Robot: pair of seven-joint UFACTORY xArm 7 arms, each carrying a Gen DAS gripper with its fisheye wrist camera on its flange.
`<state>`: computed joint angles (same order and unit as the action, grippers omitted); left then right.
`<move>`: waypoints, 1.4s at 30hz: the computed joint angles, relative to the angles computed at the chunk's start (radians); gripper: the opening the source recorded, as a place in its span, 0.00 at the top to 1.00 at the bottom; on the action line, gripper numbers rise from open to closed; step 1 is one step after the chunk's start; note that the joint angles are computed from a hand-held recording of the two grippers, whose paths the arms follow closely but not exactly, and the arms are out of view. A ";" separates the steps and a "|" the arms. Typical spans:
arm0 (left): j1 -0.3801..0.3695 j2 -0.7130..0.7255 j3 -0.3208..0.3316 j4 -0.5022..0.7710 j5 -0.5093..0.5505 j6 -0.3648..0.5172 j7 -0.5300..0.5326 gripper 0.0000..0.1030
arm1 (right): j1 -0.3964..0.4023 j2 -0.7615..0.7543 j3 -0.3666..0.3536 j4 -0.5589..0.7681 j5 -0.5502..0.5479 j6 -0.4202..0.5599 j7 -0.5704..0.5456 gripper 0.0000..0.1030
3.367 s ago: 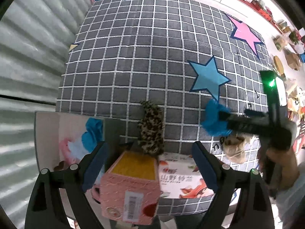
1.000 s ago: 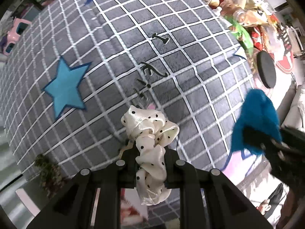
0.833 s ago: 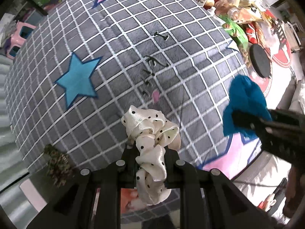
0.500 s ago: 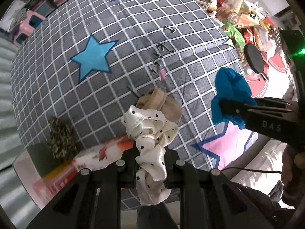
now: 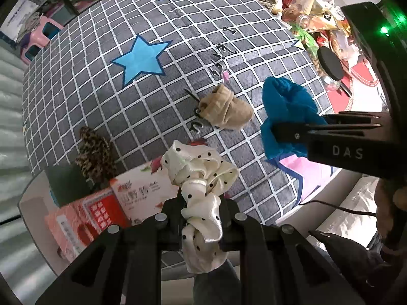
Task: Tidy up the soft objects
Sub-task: 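Lift and carry the scrunchie and blue cloth with both grippers over the white box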
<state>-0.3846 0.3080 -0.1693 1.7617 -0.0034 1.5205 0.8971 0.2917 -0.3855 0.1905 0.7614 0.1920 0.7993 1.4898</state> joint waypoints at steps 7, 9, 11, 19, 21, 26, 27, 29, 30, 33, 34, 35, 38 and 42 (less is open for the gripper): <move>0.053 0.027 0.017 0.094 -0.061 0.016 0.025 0.80 | -0.005 0.107 0.022 0.157 -0.082 0.052 0.024 0.68; 0.066 0.049 0.022 0.142 -0.075 0.021 0.017 0.80 | -0.007 0.145 0.021 0.220 -0.117 0.078 0.015 0.68; 0.081 0.082 0.027 0.211 -0.092 0.035 0.007 0.80 | -0.008 0.188 0.019 0.287 -0.152 0.102 0.003 0.68; 0.130 0.235 0.047 0.496 -0.121 0.091 -0.055 0.80 | 0.018 0.346 0.003 0.530 -0.248 0.182 -0.054 0.68; 0.139 0.266 0.052 0.550 -0.119 0.099 -0.063 0.80 | 0.029 0.383 -0.002 0.583 -0.255 0.204 -0.072 0.68; 0.164 0.353 0.058 0.703 -0.123 0.164 -0.087 0.80 | 0.052 0.449 -0.017 0.686 -0.270 0.261 -0.113 0.68; 0.167 0.358 0.058 0.712 -0.125 0.168 -0.091 0.80 | 0.056 0.457 -0.020 0.700 -0.272 0.270 -0.117 0.68; 0.176 0.368 0.056 0.729 -0.132 0.182 -0.093 0.80 | 0.065 0.477 -0.024 0.735 -0.276 0.293 -0.123 0.68; 0.182 0.369 0.055 0.731 -0.135 0.184 -0.090 0.80 | 0.068 0.483 -0.026 0.745 -0.276 0.299 -0.125 0.68; 0.189 0.376 0.053 0.744 -0.143 0.199 -0.092 0.80 | 0.078 0.507 -0.031 0.782 -0.278 0.325 -0.131 0.68; 0.193 0.376 0.052 0.744 -0.146 0.202 -0.090 0.80 | 0.081 0.513 -0.032 0.792 -0.279 0.333 -0.131 0.68; 0.197 0.376 0.051 0.744 -0.149 0.204 -0.087 0.80 | 0.084 0.521 -0.034 0.803 -0.278 0.339 -0.131 0.68; 0.205 0.369 0.049 0.729 -0.156 0.205 -0.077 0.80 | 0.093 0.539 -0.037 0.829 -0.276 0.357 -0.130 0.68; 0.212 0.393 0.048 0.768 -0.164 0.226 -0.075 0.80 | 0.104 0.564 -0.041 0.869 -0.280 0.382 -0.129 0.68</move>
<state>-0.1722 0.7012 -0.1217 2.5296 -0.1673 1.7470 0.8218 0.3962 0.1785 0.1492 1.6303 -0.0877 1.1811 1.3610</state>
